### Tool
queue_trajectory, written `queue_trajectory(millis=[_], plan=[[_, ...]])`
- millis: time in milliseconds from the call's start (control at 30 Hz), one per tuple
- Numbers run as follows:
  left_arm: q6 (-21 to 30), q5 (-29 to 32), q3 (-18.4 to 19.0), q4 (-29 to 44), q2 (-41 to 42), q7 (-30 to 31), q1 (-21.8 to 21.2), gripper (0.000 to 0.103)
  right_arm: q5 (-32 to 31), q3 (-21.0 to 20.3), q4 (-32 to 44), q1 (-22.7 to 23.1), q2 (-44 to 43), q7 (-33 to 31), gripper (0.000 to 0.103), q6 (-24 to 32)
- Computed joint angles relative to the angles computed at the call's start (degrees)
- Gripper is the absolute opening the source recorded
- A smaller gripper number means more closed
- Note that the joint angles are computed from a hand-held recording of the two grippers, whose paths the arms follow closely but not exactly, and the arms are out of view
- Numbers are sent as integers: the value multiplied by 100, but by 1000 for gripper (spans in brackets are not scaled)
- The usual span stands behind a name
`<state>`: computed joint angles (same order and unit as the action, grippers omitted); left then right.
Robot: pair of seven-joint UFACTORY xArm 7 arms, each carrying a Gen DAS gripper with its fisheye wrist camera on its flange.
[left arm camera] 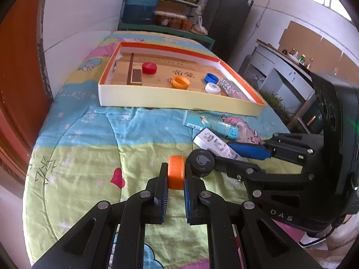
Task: Organize rigid objects
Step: 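Grasp the orange cap with the left tool while the right tool grasps the white Hello Kitty card, then carry the orange cap in the left tool and Hello Kitty card in the right tool over the box lid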
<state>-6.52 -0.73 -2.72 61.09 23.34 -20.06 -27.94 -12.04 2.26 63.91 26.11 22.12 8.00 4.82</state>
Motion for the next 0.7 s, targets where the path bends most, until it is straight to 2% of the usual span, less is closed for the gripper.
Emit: queue_trajectory(millis=[400, 700], plan=[[-53, 13, 416, 21, -158, -22, -381, 12, 290, 39, -624, -142, -528, 295, 26, -403], [54, 125, 702, 445, -134, -59, -598, 12, 125, -377, -780, 31, -858, 661, 26, -649]])
